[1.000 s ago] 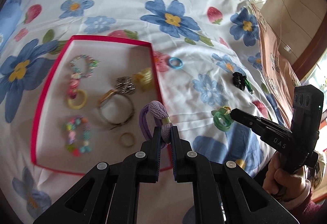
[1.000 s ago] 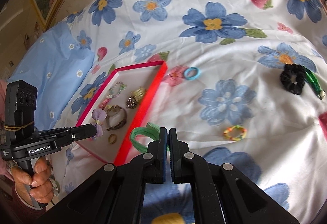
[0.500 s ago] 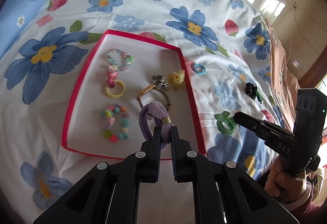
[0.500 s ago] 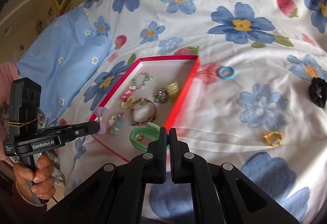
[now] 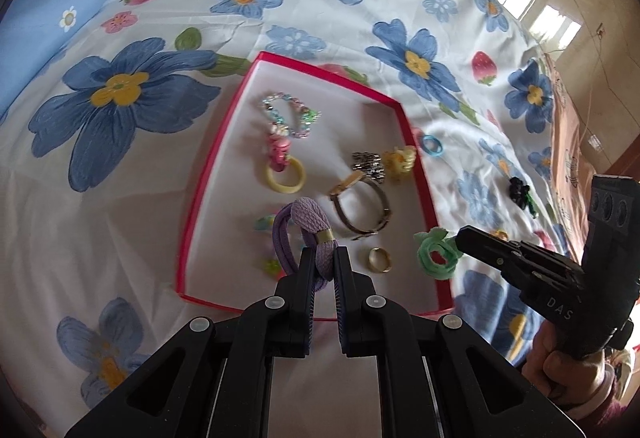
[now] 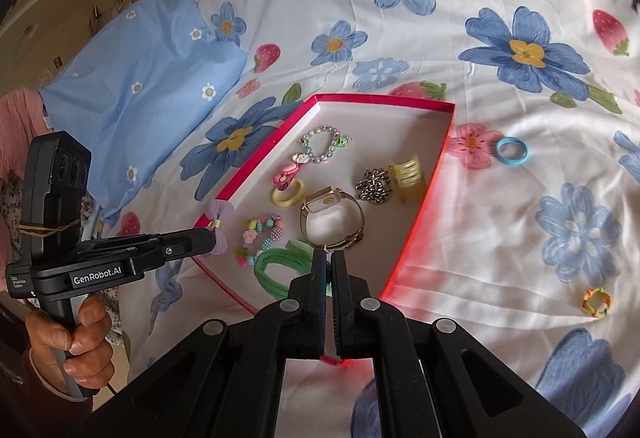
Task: Organize jewelry
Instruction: 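Carry the bow clip and green hair ties into the red box and release both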
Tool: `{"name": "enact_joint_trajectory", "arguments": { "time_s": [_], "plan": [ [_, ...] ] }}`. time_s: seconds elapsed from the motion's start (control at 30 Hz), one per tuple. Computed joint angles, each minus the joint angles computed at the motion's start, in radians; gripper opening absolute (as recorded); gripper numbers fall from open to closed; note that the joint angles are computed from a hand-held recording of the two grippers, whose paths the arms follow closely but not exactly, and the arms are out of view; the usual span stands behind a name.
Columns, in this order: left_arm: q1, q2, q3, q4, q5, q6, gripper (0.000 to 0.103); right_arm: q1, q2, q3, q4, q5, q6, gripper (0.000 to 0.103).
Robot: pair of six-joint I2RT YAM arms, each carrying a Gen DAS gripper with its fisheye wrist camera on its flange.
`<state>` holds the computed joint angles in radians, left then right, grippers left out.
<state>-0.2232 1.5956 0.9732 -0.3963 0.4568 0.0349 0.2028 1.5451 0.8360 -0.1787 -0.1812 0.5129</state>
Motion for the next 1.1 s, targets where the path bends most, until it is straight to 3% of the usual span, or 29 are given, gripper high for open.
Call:
{"name": "enact_joint_trajectory", "arguments": {
  "time_s": [0.57, 1.1],
  "plan": [
    [-0.005, 0.172, 0.075, 0.032, -0.069, -0.021, 0.009, 0.034, 0.188, 0.094, -0.007, 0.028, -0.037, 0.002],
    [-0.004, 0.134, 0.038, 0.058, -0.092, -0.023, 0.036, 0.024, 0.186, 0.072, 0.029, -0.005, -0.006, 0.013]
  ]
}}
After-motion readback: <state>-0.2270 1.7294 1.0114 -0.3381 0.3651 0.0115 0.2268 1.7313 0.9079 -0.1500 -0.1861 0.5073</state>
